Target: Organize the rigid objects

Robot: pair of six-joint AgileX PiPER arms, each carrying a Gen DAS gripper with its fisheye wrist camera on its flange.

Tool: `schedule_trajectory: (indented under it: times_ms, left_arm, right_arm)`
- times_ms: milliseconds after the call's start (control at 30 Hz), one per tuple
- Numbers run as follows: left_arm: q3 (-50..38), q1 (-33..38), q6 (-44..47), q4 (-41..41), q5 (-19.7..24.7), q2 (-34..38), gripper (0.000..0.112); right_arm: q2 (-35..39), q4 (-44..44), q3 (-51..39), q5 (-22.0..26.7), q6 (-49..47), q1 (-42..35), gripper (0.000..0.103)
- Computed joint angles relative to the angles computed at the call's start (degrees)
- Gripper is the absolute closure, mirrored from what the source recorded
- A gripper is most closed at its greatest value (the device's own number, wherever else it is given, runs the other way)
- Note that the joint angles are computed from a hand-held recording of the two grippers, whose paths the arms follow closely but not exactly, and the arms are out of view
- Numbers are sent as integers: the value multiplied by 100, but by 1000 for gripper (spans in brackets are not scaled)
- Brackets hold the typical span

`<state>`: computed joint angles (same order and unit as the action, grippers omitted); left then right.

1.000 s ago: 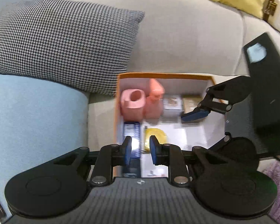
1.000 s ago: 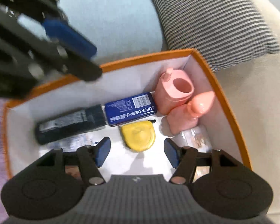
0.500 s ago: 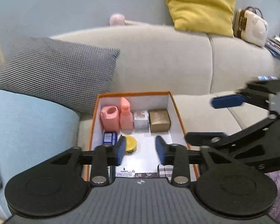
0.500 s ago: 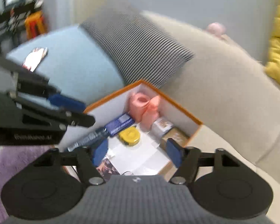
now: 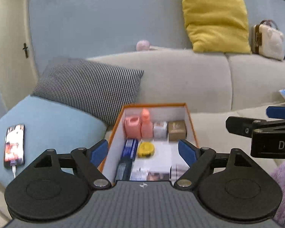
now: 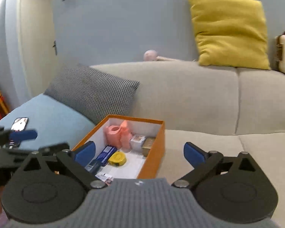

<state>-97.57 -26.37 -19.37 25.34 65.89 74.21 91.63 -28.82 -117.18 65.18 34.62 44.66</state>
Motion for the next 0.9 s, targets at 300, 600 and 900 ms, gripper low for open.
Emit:
schedule_trajectory:
  times_ms: [300,600,900]
  left_arm:
    - [817,-9,-432,-32,107,-147,15]
    - [1131,-5,-807,-251,23,-190,15]
    - [1012,-373,-918,67,151,-164,15]
  right_arm:
    - [-176,-210,1131,-7,973,137,3]
    - [-384,-283,1732,61,1041,256,3]
    - [-565,-291,1896,56,1193,181,3]
